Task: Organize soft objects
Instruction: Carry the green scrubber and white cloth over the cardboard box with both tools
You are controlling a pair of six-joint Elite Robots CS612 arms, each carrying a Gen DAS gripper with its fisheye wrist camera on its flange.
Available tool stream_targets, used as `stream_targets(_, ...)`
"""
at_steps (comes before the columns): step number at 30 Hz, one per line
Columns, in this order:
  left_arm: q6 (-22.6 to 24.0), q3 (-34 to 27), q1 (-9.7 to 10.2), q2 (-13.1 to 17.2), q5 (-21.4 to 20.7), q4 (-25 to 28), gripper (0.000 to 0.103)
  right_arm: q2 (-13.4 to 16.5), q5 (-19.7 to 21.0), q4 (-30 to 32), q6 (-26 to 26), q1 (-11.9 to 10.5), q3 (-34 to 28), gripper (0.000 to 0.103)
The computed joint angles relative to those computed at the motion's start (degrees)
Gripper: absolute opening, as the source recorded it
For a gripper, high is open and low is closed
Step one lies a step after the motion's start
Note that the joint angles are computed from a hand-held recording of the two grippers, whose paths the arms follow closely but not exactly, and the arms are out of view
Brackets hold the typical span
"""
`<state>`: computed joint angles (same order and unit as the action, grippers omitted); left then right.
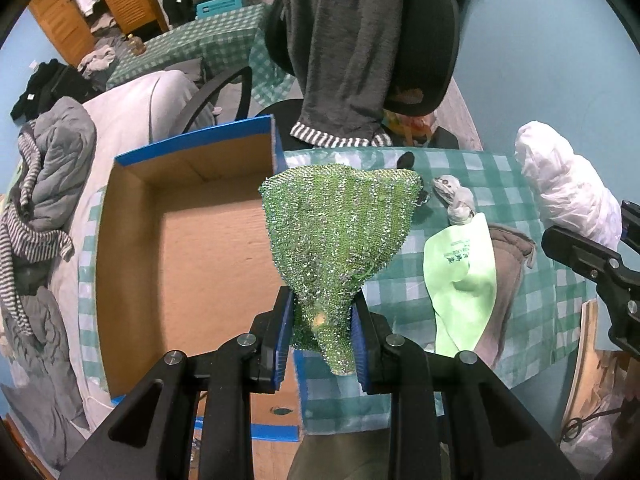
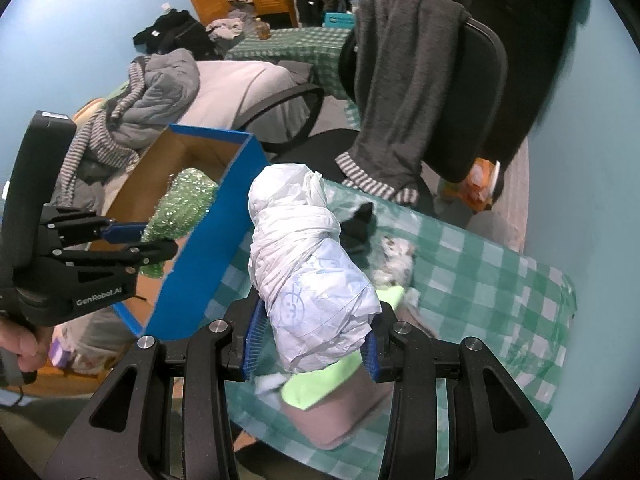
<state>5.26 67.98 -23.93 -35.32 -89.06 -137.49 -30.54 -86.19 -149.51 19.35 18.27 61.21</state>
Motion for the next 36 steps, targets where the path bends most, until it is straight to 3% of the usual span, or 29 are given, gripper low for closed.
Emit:
stream_targets(20, -4.3, -0.1, 3.61, -0.4, 0.9, 0.3, 0.027, 6.5, 4.3, 6.5, -6.6, 2.0, -13.9, 0.04)
stream_targets(29, -6.2, -1.6, 5.32, 0.6, 2.1, 1.4, 0.027, 11.5, 6.5, 12.5, -9.3, 3.0, -23.7, 0.04)
stream_targets(36, -6.8, -3.1, 6.56, 1.9, 2.7, 3.2, 0.027, 17.7, 7.9, 20.0, -10.7, 3.9, -35.5, 0.04)
